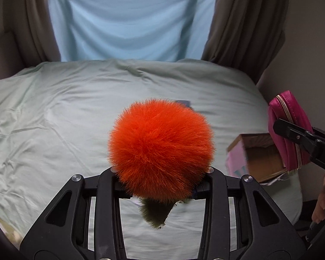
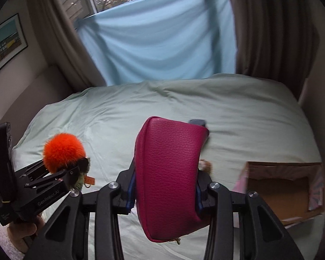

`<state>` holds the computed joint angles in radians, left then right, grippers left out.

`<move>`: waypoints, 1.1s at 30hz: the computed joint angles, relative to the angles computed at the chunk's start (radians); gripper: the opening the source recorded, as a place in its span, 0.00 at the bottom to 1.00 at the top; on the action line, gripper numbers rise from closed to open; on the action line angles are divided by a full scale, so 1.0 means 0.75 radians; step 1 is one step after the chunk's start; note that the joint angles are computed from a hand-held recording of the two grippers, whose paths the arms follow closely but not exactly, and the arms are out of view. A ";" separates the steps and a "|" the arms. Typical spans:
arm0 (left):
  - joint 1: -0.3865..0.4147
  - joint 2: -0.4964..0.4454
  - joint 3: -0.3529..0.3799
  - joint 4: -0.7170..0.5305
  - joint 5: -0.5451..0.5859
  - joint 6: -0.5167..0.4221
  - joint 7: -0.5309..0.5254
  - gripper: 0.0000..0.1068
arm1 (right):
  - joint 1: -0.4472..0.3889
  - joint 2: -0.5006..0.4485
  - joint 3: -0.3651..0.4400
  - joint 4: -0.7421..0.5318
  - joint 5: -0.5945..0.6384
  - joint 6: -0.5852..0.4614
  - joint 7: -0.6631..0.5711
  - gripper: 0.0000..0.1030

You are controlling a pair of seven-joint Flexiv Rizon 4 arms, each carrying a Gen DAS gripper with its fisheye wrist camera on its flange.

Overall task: Organize soft objects
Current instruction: 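Carry the pompom and pink pouch with both tools over the open box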

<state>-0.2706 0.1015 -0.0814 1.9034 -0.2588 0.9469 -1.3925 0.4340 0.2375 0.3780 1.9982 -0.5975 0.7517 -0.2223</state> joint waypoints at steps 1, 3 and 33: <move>-0.007 -0.006 -0.023 -0.022 0.024 -0.015 -0.046 0.30 | -0.002 0.035 -0.005 0.007 0.028 -0.024 -0.013 0.37; -0.032 -0.022 -0.066 -0.069 0.065 -0.045 -0.136 0.30 | -0.017 0.124 -0.014 0.028 0.089 -0.087 -0.063 0.37; -0.591 -0.919 -0.139 -0.979 0.376 -0.501 -0.514 0.30 | -0.431 0.504 -0.323 0.501 0.731 -0.184 -0.675 0.37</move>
<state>-0.7137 -0.5877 -0.1855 1.1692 0.0234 0.5714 -1.7783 0.1109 0.6157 0.1354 2.3738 -0.0493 0.6134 -0.7285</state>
